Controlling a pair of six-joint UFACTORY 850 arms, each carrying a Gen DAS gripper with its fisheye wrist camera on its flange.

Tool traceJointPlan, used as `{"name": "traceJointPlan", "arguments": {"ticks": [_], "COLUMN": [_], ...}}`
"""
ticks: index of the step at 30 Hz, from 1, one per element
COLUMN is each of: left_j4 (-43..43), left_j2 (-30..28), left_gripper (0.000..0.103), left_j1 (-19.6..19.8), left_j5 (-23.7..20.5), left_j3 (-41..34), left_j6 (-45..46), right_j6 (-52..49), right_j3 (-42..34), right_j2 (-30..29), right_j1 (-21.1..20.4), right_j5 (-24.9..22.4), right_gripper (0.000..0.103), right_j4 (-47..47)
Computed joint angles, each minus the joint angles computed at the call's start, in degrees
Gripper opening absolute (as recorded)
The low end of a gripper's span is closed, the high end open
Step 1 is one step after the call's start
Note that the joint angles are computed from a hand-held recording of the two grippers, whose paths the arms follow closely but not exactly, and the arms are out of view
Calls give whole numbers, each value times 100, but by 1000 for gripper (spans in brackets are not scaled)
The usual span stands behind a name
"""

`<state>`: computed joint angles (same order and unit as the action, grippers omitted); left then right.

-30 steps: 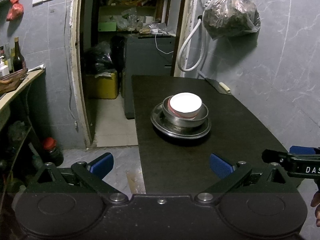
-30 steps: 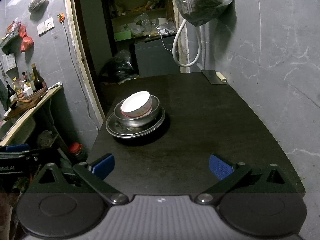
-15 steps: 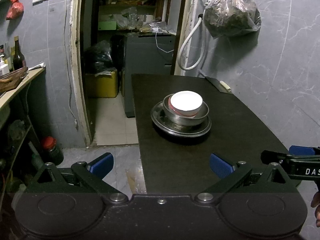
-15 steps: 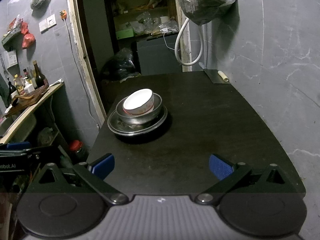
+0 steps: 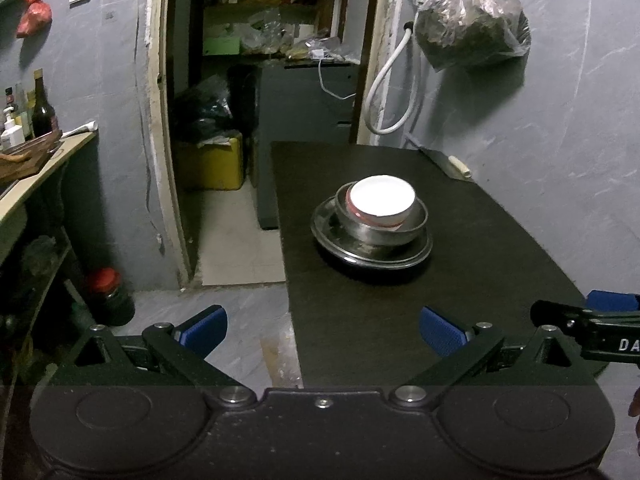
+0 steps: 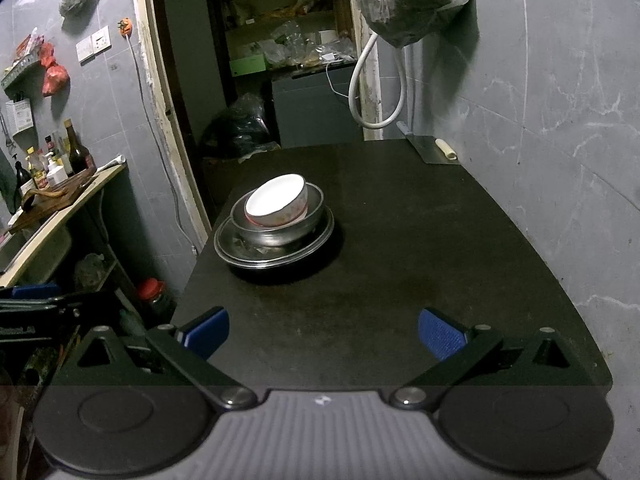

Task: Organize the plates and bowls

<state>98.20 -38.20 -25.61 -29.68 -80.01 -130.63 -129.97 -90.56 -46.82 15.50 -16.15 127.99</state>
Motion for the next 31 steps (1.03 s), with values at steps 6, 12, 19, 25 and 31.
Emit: {"name": "traceJointPlan", "arguments": {"ticks": [6,12,19,25,31], "left_j4": [-40,-28,-80,16,104], "left_j2": [23,25,14,13,6], "left_gripper": [102,102,102,102,102], "left_j1": [9,36,48,104,145], "left_j5": [42,105,111,196,256], "left_j3": [24,25,5,16,33], "left_j6": [101,136,202,159,95], "right_j6": [63,129,149,202,231], "right_j3": [-44,-60,-86,-131,-196], "right_j2": [-33,-47,-69,-99,-131], "right_j1": [32,46,56,88,132], "right_j5": [57,104,141,223,326], "right_gripper": [103,103,103,103,103], "right_j4": [-46,-69,-77,-86,-57]}}
